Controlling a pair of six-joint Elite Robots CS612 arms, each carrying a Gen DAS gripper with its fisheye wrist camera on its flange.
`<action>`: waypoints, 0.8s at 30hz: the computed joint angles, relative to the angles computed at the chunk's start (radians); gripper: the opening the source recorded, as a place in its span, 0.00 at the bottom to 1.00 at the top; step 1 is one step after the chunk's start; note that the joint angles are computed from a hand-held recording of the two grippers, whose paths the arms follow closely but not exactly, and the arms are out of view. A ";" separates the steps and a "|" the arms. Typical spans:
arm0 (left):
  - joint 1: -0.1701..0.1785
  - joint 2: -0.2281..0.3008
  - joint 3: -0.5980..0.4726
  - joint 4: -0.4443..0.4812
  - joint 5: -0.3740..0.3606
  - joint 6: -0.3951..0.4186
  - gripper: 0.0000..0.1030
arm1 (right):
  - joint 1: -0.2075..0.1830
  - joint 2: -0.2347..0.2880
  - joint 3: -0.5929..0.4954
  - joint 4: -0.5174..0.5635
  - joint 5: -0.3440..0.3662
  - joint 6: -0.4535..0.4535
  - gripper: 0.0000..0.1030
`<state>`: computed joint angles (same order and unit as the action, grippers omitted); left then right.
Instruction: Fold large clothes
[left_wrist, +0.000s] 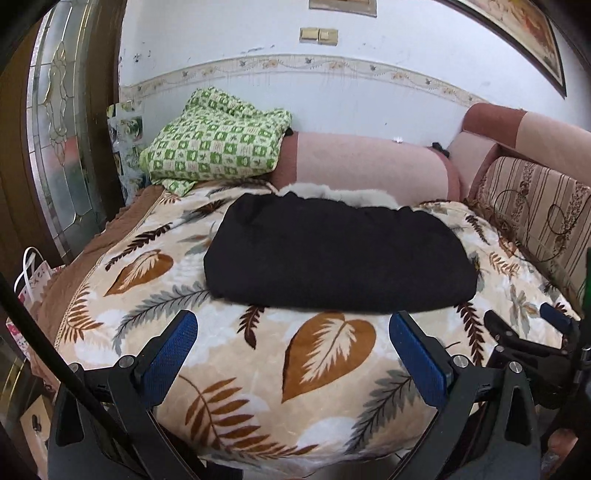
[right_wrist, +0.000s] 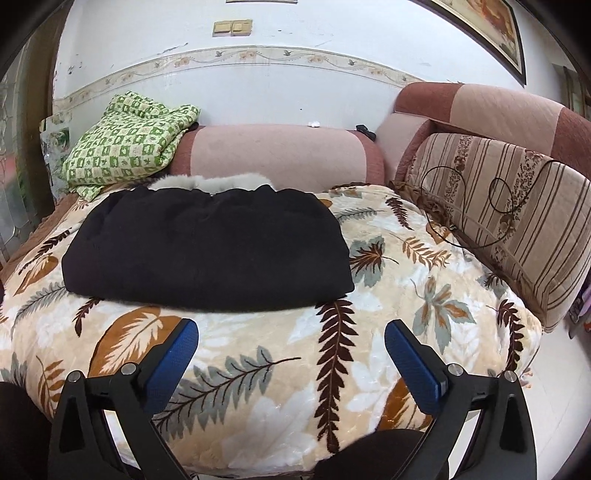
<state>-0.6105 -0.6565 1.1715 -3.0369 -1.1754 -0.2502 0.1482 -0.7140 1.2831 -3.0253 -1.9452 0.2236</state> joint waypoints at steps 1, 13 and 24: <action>0.001 0.000 0.000 0.005 0.002 -0.002 1.00 | 0.000 0.000 -0.001 0.003 0.000 0.002 0.99; 0.008 0.016 -0.031 0.096 0.004 -0.034 1.00 | 0.002 0.010 -0.016 0.024 0.001 0.004 0.99; 0.016 0.035 -0.068 0.171 -0.019 -0.053 1.00 | -0.002 0.023 -0.032 0.054 0.025 0.008 0.99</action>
<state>-0.5950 -0.6213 1.1038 -2.8663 -1.1946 -0.3029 0.1463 -0.6913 1.2510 -2.9713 -1.9197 0.2313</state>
